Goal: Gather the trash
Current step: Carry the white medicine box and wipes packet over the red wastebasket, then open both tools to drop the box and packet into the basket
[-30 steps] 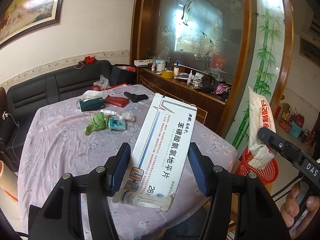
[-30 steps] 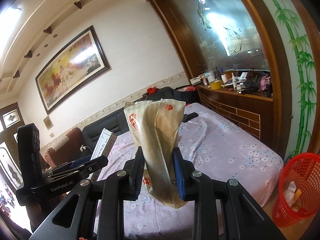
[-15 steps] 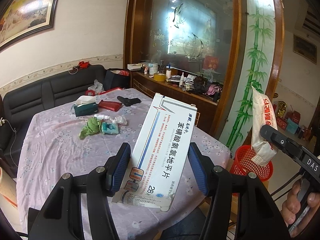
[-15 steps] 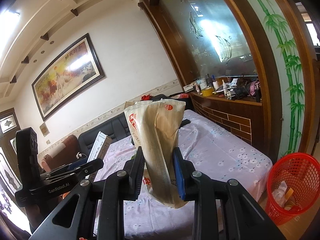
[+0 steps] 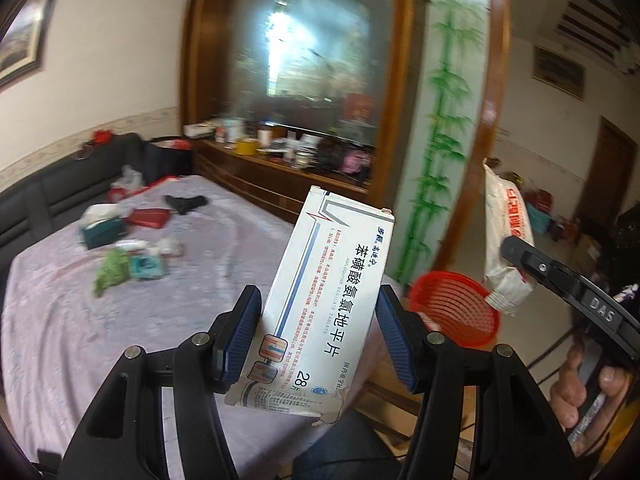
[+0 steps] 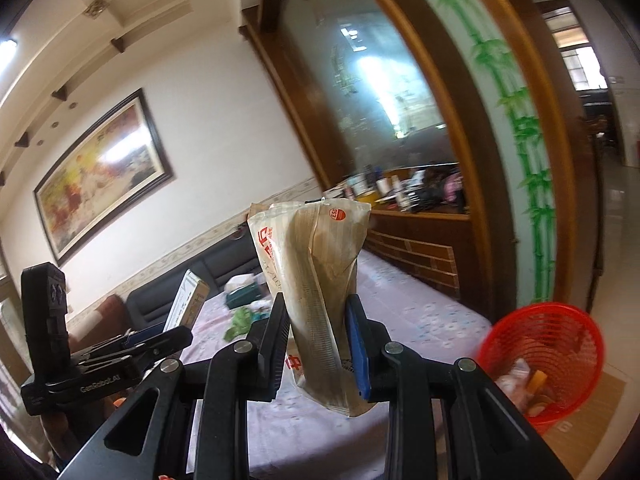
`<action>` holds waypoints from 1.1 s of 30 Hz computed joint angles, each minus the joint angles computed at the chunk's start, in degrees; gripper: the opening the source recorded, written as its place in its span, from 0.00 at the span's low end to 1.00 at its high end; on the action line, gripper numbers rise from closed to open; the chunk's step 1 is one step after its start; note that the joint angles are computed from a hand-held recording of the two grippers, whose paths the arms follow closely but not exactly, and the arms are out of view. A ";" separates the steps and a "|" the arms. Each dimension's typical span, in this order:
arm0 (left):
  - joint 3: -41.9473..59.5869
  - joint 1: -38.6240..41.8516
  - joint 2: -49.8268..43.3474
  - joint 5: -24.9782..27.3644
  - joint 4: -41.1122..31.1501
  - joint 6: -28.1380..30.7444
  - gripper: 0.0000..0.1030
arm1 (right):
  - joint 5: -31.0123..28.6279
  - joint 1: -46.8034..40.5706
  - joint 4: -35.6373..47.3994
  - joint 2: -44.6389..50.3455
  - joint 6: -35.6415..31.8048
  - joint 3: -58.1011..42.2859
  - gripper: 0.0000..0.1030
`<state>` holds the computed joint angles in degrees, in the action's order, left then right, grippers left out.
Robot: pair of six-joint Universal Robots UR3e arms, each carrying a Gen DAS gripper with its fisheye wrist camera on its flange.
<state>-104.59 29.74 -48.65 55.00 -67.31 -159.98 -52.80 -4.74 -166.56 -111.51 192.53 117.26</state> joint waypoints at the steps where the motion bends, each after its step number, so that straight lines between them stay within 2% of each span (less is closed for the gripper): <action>1: 0.14 -3.95 -2.52 2.29 3.32 -2.05 0.56 | 0.67 -1.60 0.87 -1.28 -0.22 0.69 0.28; 4: 1.64 -14.43 -10.43 7.80 11.25 -6.39 0.56 | 3.48 -7.94 3.60 -5.57 -0.69 3.60 0.28; 8: 5.09 -24.41 -19.86 11.66 17.75 -9.32 0.56 | 7.61 -16.91 8.40 -10.79 -2.40 7.03 0.28; 13: 12.01 -31.56 -31.12 12.52 20.03 -10.34 0.56 | 11.45 -25.43 13.78 -15.45 -5.02 9.99 0.28; 16: 18.62 -34.76 -39.89 11.23 18.80 -11.10 0.56 | 13.76 -30.14 16.02 -17.21 -5.94 12.30 0.28; 21: 28.02 -37.58 -52.11 6.87 16.51 -12.39 0.56 | 13.19 -33.01 14.64 -14.85 -5.95 15.35 0.29; 27: 40.89 -42.40 -66.32 7.62 13.83 -15.51 0.56 | 11.85 -35.51 13.01 -10.20 -6.14 18.04 0.29; 33: 54.76 -43.83 -78.90 6.38 7.40 -17.39 0.56 | 9.77 -35.56 10.64 -3.30 -6.03 17.62 0.29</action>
<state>-49.83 -14.09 -127.55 61.37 -59.91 -177.38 -43.02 -40.30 -155.91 -114.80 186.50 134.88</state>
